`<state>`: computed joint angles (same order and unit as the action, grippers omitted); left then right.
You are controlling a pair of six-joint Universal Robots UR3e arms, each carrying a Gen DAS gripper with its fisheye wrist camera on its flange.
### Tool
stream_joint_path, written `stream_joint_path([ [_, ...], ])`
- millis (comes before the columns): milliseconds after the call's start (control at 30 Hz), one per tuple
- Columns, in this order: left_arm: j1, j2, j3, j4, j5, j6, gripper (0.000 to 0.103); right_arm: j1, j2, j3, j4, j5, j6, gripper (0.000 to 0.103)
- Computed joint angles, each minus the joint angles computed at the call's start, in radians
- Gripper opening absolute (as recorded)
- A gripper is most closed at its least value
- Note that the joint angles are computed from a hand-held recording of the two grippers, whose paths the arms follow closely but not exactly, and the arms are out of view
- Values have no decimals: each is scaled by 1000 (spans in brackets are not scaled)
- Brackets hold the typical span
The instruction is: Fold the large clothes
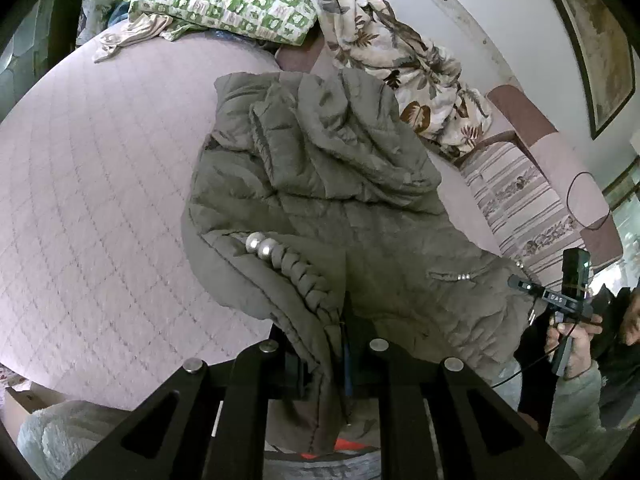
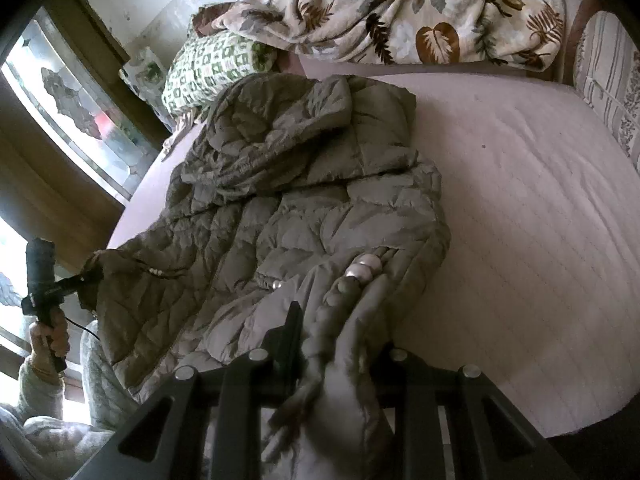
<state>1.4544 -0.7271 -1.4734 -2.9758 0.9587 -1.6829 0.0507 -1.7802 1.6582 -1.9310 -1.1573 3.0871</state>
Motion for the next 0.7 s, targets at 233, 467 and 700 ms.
stream_joint_path([
  [233, -300, -103, -43, 359, -142, -347, 14, -26, 49, -89, 29, 39, -3, 25],
  [467, -502, -198, -76, 698, -197, -628, 14, -22, 143, -234, 54, 50, 15, 25],
  [700, -587, -283, -77, 893, -216, -782, 14, -27, 234, -366, 63, 71, 41, 25],
])
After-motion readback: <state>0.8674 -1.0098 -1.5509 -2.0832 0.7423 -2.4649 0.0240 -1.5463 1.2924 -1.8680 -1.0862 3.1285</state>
